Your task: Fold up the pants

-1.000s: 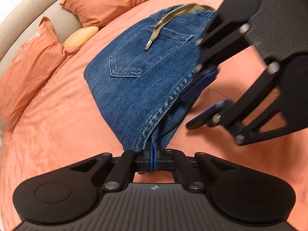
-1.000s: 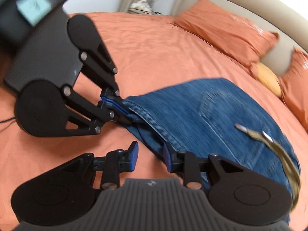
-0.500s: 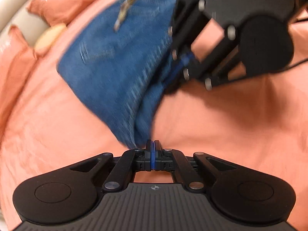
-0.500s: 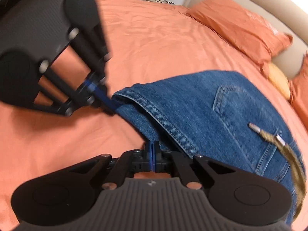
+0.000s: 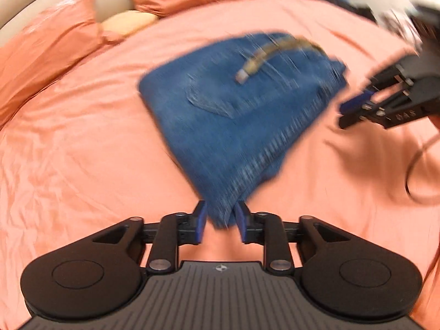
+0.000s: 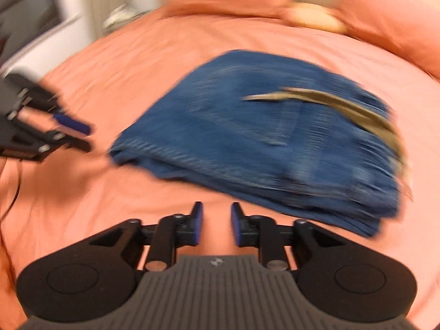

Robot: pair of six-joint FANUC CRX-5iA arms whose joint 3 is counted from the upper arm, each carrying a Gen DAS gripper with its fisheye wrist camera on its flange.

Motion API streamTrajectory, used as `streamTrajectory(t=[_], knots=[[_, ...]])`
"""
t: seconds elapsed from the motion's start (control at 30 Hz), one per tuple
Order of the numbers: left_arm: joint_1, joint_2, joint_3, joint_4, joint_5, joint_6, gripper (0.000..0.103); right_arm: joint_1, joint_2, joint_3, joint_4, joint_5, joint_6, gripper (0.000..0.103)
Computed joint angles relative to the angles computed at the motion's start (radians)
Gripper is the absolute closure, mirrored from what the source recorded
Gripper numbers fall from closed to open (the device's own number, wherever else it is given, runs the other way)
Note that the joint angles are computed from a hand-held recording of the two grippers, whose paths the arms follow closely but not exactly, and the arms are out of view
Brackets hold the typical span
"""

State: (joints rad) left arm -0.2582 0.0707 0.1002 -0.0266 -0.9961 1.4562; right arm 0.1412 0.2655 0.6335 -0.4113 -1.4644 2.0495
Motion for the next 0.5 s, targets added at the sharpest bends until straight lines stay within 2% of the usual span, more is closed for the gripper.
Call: streamTrajectory(t=[0.03,0.1,0.13,0.2,0.33,0.5], knots=[[0.001,0.006,0.014,-0.007,0.003,0.030,0.061,-0.019,0.009,0.018,0.004,0.005,-0.047,0.076],[0.004,0.031,0.056,-0.026,0.004,0.086,0.041,-0.053,0.027,0.052,0.011,0.021,-0.141,0.061],[0.005,0.042,0.072,-0.034,0.006,0.114,0.037,-0.069,0.036,0.065,0.017,0.036,-0.184,0.058],[0.019,0.073,0.106,-0.028,0.003,0.157,0.030,-0.089,0.052,0.081,0.049,0.076,-0.280,0.037],[0.045,0.143,0.162,0.022,-0.006,0.216,0.025,-0.131,0.131,0.179,0.062,0.084,-0.473,0.028],[0.052,0.232,0.246,0.006,-0.039,0.281,0.024,-0.170,0.288,0.381,-0.005,-0.028,-0.602,0.026]])
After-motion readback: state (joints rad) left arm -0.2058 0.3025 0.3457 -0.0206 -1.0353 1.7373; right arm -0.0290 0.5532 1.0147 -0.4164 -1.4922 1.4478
